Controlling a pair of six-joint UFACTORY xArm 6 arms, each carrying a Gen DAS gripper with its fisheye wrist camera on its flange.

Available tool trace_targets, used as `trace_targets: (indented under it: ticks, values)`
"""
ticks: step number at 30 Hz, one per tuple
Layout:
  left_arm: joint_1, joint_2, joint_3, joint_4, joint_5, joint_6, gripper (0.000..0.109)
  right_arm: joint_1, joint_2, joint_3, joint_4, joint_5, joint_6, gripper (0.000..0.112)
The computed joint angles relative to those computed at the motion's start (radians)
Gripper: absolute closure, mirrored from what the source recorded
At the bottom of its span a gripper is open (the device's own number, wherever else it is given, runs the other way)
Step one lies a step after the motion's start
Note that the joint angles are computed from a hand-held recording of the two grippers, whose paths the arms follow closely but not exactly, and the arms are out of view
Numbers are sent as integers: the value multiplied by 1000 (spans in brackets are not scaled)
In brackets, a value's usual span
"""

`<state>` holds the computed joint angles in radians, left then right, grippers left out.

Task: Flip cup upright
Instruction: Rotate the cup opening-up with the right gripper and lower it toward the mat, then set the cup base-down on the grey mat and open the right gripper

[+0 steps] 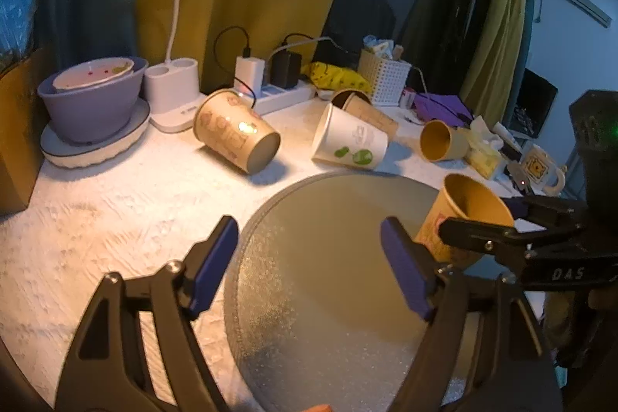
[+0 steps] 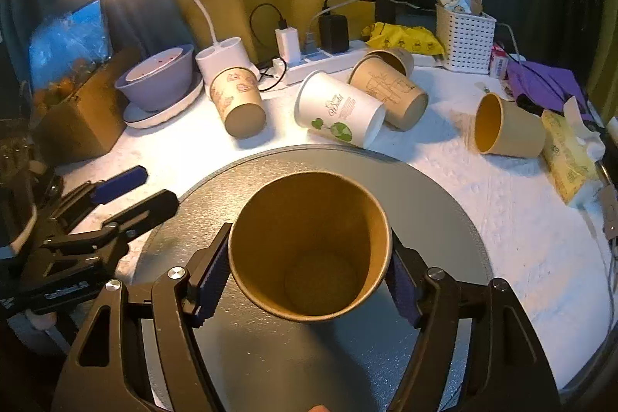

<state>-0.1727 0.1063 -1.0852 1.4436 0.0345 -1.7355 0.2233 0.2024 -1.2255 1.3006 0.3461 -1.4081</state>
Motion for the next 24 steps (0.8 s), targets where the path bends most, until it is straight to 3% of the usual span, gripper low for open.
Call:
trace_targets:
  ticks: [5, 11, 24]
  values:
    - [-6, -6, -7, 72, 11, -65, 19, -1, -8, 4, 38, -2, -37, 36]
    - [-16, -7, -9, 89, 22, -69, 19, -6, -36, 32, 88, -6, -68, 35]
    - [-61, -32, -22, 275, 49, -195, 19, -41, -168, 174, 244, -16, -221, 35]
